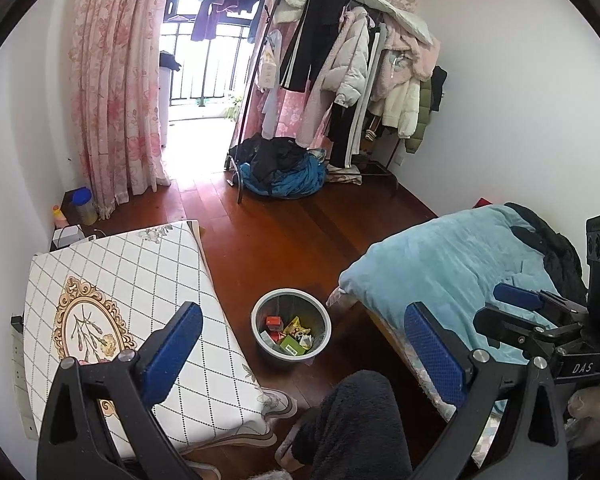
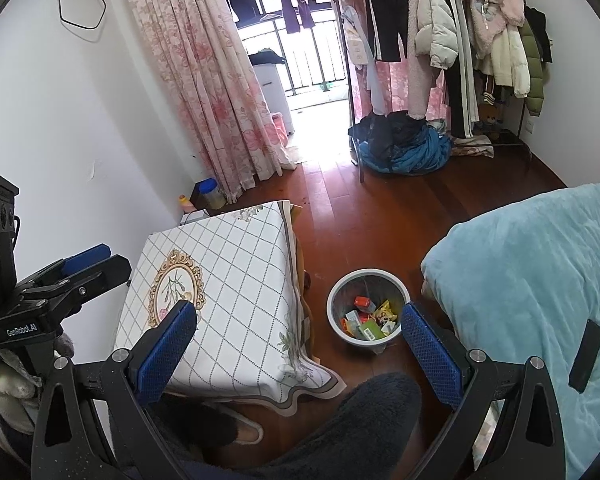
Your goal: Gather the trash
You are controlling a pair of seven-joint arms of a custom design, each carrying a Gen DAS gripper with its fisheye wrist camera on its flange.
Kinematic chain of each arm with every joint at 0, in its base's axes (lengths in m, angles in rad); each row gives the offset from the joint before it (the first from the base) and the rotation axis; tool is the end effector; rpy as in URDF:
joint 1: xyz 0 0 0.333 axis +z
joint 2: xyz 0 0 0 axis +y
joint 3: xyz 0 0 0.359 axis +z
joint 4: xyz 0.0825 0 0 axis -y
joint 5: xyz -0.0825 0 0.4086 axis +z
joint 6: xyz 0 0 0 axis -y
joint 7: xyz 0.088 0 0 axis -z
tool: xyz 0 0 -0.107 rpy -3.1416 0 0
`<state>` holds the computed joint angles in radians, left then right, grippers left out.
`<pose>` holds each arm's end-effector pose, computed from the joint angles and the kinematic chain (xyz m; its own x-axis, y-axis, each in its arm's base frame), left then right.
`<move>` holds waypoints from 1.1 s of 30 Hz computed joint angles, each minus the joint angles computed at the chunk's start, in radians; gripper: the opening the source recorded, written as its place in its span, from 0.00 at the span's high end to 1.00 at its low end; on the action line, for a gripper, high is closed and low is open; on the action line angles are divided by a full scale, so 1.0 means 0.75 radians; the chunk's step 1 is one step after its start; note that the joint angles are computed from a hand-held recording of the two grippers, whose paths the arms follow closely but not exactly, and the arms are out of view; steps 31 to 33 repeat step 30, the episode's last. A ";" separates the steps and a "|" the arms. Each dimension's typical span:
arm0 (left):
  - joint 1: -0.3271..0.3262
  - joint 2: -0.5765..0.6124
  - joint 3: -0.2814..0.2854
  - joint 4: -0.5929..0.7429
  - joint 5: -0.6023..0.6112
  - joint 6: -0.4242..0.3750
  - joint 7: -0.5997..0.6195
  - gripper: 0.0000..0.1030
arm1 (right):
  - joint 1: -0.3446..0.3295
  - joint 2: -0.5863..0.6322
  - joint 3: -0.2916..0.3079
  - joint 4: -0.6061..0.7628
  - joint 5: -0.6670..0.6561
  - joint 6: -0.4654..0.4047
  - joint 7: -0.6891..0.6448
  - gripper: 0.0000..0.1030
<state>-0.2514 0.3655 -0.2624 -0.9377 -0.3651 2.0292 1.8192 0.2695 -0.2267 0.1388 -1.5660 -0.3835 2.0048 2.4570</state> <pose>0.6340 -0.3161 0.8164 -0.6862 -0.6790 0.2611 -0.6112 0.3436 -0.7130 0.4749 0.1965 0.8492 -0.3339 -0.9208 -0.2015 -0.6371 0.3780 -0.6718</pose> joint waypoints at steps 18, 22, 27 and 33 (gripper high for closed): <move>0.010 0.002 -0.009 -0.001 -0.037 -0.020 0.032 0.00 | -0.011 -0.045 0.011 -0.033 -0.018 -0.015 0.024 0.00; 0.008 0.007 -0.009 0.005 -0.039 -0.023 0.035 0.00 | -0.012 -0.049 0.011 -0.037 -0.017 -0.016 0.027 0.00; 0.018 -0.017 -0.013 -0.039 -0.068 0.006 0.050 0.00 | -0.013 -0.049 0.012 -0.038 -0.015 -0.011 0.029 0.00; 0.022 -0.017 -0.013 -0.039 -0.078 0.004 0.052 0.00 | -0.012 -0.054 0.010 -0.047 -0.009 -0.008 0.026 0.00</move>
